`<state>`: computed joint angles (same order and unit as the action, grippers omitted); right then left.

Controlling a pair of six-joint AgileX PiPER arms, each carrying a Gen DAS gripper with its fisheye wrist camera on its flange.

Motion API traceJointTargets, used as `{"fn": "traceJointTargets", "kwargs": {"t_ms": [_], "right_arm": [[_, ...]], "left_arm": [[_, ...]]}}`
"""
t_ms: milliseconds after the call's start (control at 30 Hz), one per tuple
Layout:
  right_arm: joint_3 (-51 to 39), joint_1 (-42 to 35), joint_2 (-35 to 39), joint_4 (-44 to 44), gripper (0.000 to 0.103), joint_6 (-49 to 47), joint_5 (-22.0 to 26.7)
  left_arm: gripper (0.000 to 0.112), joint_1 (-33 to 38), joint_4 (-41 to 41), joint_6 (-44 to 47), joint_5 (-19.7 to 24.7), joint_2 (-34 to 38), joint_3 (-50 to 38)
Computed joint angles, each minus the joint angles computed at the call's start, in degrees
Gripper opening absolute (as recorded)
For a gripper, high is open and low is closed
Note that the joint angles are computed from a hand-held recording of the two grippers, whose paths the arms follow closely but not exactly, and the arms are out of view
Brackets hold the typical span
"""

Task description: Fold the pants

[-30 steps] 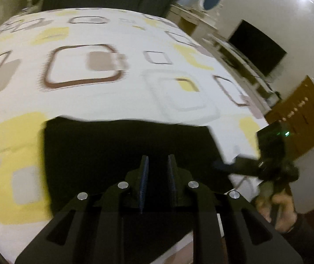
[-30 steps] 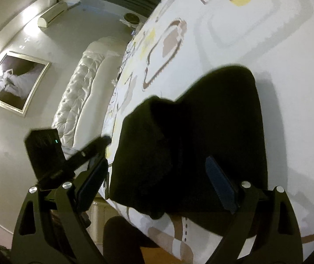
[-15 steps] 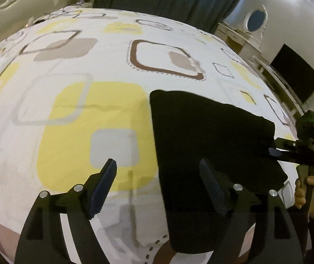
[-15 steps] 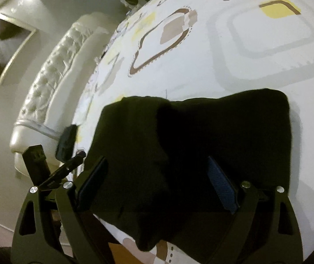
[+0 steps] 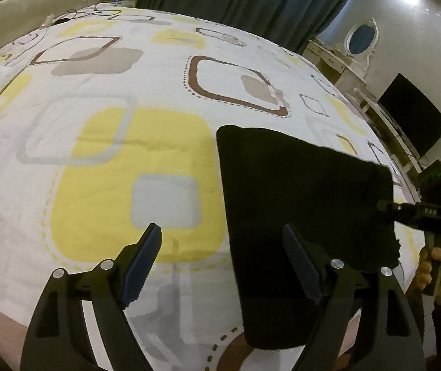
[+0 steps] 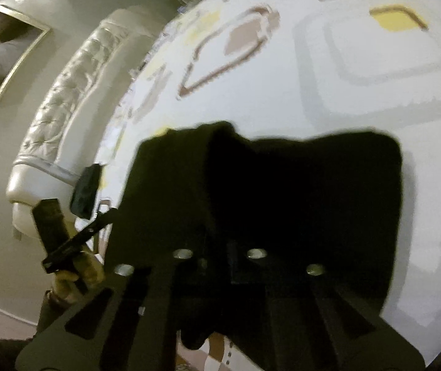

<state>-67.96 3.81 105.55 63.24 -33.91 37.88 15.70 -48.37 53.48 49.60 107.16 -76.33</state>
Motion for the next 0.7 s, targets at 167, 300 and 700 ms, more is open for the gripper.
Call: {"fn": "traceJointTargets", "kwargs": {"t_ms": [167, 300, 700], "right_arm": [[2.1, -3.8, -3.4, -3.6, 0.004, 1.2, 0.5], [6.4, -8.4, -3.0, -1.1, 0.004, -2.3, 1.2], [14.0, -13.7, -6.4, 9.7, 0.03, -9.4, 1.6]], "left_arm": [[0.08, -1.7, -0.5, 1.5, 1.1, -0.9, -0.3], [0.08, -4.4, 0.3, 1.7, 0.6, -0.9, -0.2], [0.083, -7.1, 3.4, -1.3, -2.6, 1.2, 0.1]]}}
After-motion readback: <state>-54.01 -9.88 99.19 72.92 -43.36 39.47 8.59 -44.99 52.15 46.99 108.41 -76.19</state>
